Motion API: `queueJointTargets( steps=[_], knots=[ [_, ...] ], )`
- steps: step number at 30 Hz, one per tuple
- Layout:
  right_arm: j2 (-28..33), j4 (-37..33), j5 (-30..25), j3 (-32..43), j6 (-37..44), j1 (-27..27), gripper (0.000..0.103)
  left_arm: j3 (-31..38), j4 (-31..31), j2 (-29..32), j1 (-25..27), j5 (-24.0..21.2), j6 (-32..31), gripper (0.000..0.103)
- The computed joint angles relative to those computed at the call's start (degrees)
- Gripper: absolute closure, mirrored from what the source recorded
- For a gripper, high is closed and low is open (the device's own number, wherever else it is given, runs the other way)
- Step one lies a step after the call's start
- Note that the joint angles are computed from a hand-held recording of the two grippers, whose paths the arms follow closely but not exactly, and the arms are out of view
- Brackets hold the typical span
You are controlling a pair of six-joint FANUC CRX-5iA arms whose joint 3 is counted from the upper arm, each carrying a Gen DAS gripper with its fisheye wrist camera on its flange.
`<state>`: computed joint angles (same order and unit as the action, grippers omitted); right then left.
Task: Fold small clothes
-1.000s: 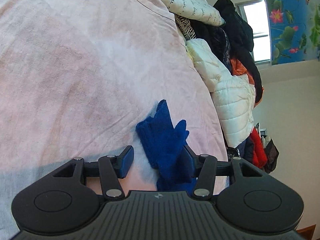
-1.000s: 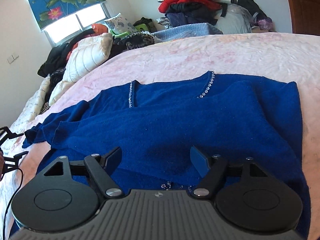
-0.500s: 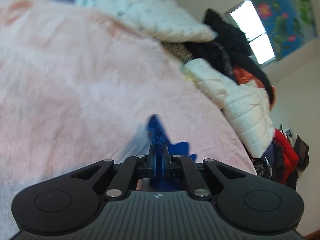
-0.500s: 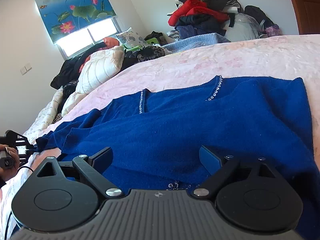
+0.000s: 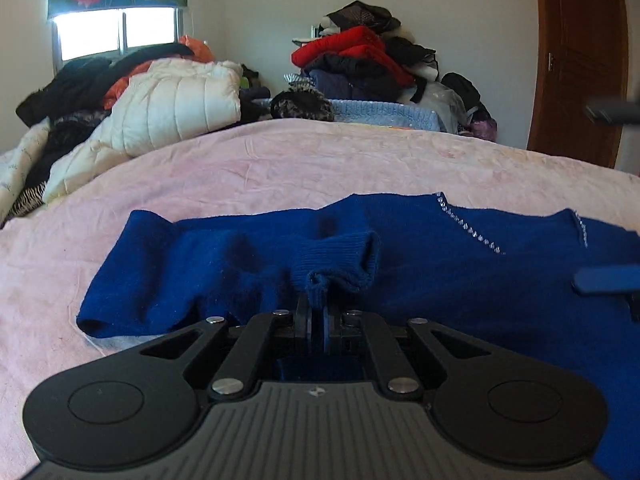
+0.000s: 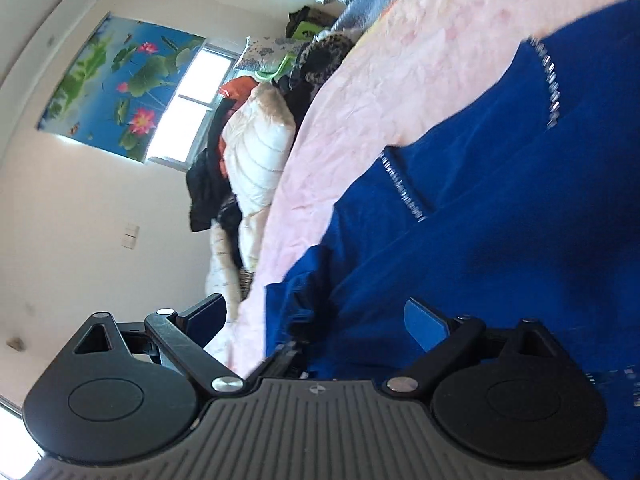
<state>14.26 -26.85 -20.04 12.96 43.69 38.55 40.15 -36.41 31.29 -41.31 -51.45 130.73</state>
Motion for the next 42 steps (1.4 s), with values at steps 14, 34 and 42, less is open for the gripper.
queueJointTargets(
  steps=[14, 34, 42],
  knots=[
    [22.92, -1.54, -25.99, 35.11, -1.45, 0.32, 0.055, -1.21, -3.52, -0.94, -1.06, 1.1, 3.25, 0.098],
    [14.97, -5.15, -15.34, 24.44, 4.92, -1.17, 0.095, -35.68, 15.14, -19.98, 16.12, 38.93, 60.53, 0.032],
    [17.21, -11.11, -17.21, 33.98, 11.09, -2.07, 0.095, -36.28, 17.91, -17.77, 17.15, 41.14, 69.27, 0.032]
  ],
)
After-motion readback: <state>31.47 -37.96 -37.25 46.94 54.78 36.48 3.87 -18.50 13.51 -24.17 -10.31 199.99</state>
